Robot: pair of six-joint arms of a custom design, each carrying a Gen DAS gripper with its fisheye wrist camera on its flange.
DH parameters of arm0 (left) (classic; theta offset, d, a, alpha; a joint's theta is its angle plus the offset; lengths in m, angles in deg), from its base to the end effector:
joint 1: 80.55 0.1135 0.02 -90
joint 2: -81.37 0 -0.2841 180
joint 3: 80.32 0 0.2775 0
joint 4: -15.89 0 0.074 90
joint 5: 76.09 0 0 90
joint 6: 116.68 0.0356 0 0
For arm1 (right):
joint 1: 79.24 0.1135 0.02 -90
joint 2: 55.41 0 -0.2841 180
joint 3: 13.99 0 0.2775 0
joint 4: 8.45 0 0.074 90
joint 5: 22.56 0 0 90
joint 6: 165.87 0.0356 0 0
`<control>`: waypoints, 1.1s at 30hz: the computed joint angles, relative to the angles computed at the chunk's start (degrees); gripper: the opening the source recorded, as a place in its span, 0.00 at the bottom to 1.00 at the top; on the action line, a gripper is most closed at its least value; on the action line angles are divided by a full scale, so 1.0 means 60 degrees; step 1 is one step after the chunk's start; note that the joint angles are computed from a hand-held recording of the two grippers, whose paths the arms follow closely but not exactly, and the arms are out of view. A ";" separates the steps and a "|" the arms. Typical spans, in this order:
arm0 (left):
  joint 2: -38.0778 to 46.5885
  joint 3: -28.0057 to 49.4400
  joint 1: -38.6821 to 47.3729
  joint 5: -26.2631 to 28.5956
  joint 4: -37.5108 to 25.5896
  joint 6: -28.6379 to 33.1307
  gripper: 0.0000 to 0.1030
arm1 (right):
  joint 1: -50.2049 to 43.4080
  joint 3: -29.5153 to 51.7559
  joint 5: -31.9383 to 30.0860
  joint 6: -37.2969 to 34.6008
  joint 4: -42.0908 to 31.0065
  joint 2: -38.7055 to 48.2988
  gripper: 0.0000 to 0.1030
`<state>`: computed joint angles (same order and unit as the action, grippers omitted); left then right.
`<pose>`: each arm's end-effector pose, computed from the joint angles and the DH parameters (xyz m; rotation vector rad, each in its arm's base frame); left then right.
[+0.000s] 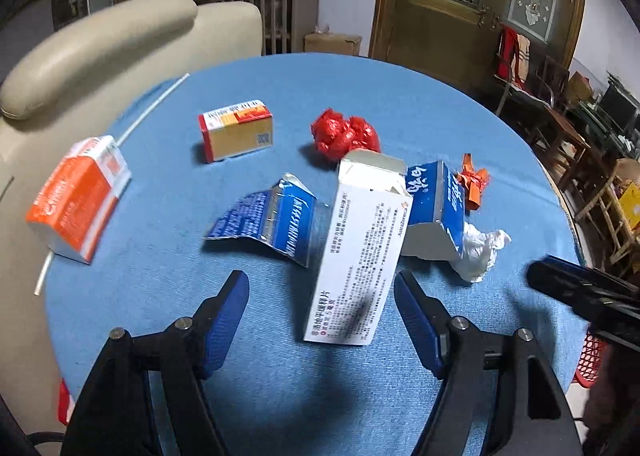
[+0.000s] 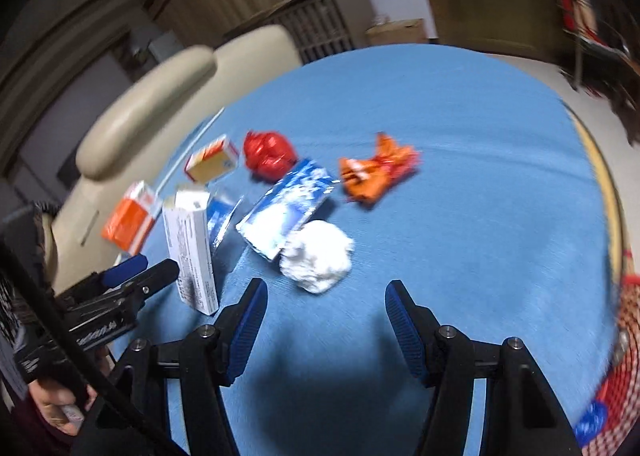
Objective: Collect trash
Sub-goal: 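Grasp the white medicine box with the left tool while the right tool grasps the crumpled white paper ball, then carry the box and paper ball over the red wastebasket and open both tools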
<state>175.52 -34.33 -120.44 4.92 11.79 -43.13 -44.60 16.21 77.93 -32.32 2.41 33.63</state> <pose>0.2280 -0.1833 0.1038 0.4386 2.4422 -0.2283 0.1944 0.1264 0.0791 0.2742 2.4163 0.4155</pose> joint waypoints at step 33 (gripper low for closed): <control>-0.1948 -0.1363 -0.0264 0.1398 0.0607 0.0257 0.47 | 0.2007 -0.2089 0.1886 0.2239 -0.1099 -0.3784 0.21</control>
<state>163.83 -42.50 -122.02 13.31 15.43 -41.59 -32.56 3.68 89.25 -18.88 -4.18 10.93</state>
